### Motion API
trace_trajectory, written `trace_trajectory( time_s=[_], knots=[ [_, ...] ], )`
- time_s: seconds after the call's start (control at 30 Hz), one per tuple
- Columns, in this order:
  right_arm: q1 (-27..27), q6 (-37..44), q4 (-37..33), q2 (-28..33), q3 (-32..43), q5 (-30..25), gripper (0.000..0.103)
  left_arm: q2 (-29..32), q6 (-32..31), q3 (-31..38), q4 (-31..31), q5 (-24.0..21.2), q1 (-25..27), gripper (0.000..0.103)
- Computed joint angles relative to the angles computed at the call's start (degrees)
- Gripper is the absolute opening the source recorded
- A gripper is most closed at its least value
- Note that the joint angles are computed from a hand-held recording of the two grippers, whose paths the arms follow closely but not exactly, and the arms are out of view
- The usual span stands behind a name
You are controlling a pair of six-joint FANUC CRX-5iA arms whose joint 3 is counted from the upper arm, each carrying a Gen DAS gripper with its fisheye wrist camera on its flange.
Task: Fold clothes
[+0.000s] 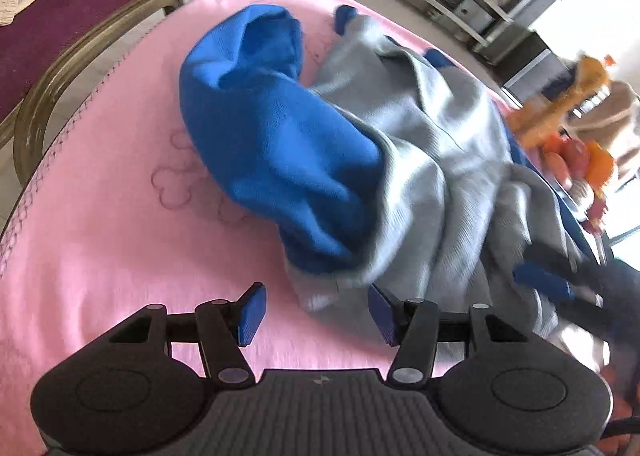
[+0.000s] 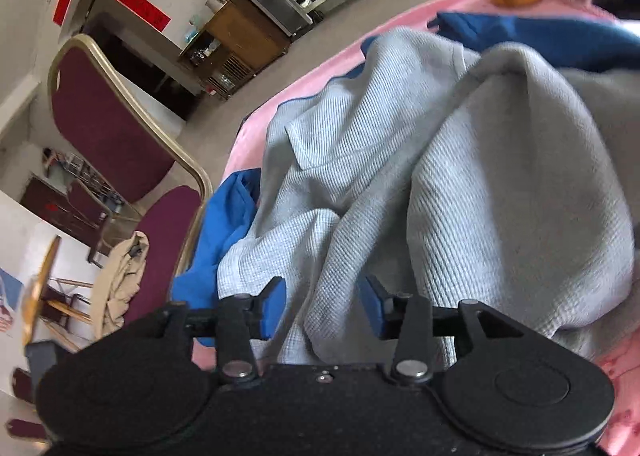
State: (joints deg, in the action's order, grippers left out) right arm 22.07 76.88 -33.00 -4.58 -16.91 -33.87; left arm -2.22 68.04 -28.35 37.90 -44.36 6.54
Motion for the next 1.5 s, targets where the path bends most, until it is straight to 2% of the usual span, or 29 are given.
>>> trace_trajectory(
  time_s=[0.07,0.17,0.2,0.27,0.4,0.5,0.6,0.7,0.8,0.83,0.97,1.03,1.07,1.13,1.2,1.27,1.3,1.33,1.37,1.5],
  knots=[
    [-0.3,1.5,-0.7,0.4,0.4,-0.7,0.041,1.1,-0.1,0.1,2.3,-0.1,-0.1,0.053],
    [-0.1,2.5,-0.7,0.6,0.3,-0.8,0.042,2.7,1.7,1.5,2.4,-1.0,-0.7,0.05],
    [0.4,2.2,0.1,0.7,0.1,-0.6,0.042,3.3,3.2,2.2,1.6,-1.4,-0.8,0.047],
    [1.7,1.6,2.3,0.6,-0.3,-0.3,0.042,4.5,8.0,3.9,-0.4,-2.7,-0.3,0.023],
    [4.0,3.9,4.9,0.1,-1.0,-0.9,0.042,2.5,12.1,2.9,-0.3,-2.6,3.0,0.019],
    [5.6,3.5,7.7,-0.1,-1.6,-1.5,0.042,1.8,9.9,0.5,6.6,-4.3,7.4,0.019],
    [6.9,0.9,11.2,-0.4,-2.7,-1.4,0.042,2.8,10.2,0.4,7.0,-3.9,8.9,0.019],
    [7.1,-0.7,12.1,-1.4,-3.5,-1.7,0.043,4.5,10.0,-0.9,9.5,-5.7,9.6,0.022],
    [6.1,-0.6,10.0,-4.1,-5.1,-0.4,0.048,3.8,10.7,-1.9,9.8,-6.5,10.2,0.037],
    [5.5,-0.3,8.8,-4.6,-5.4,-0.1,0.048,3.5,10.6,-2.1,9.9,-6.4,10.1,0.046],
    [3.9,3.2,3.2,-4.2,-4.1,-1.2,0.046,2.4,9.6,-2.8,10.0,-4.7,9.1,0.049],
    [4.8,7.4,1.1,-3.1,-2.6,-2.9,0.036,2.7,9.4,-2.5,9.2,-4.1,8.6,0.049],
    [6.2,8.9,1.8,-2.6,-2.2,-3.2,0.036,2.6,9.2,-2.4,8.5,-3.6,8.3,0.049],
    [10.6,9.6,6.8,-1.6,-2.4,-2.0,0.036,2.6,8.7,-2.1,6.6,-2.2,7.8,0.048],
    [15.2,7.7,13.7,-0.5,-3.2,0.5,0.036,2.7,7.8,-1.4,4.7,-0.6,7.1,0.043],
    [19.3,3.2,23.0,0.7,-5.1,3.9,0.036,2.4,7.3,-1.4,3.4,1.2,6.7,0.023],
    [21.1,0.4,28.1,1.1,-6.4,5.2,0.034,2.3,6.7,-1.7,4.3,1.2,7.1,0.021],
    [22.5,-1.5,32.2,1.4,-7.5,5.7,0.016,2.4,6.0,-2.2,5.9,0.8,7.7,0.018],
    [23.7,-2.6,35.3,1.6,-8.2,5.5,0.002,2.5,5.4,-2.7,7.4,0.4,8.3,0.018],
    [26.8,-0.3,38.5,-1.4,-10.2,1.0,0.004,3.8,4.5,-3.4,11.0,-3.9,10.5,0.021]
  ],
)
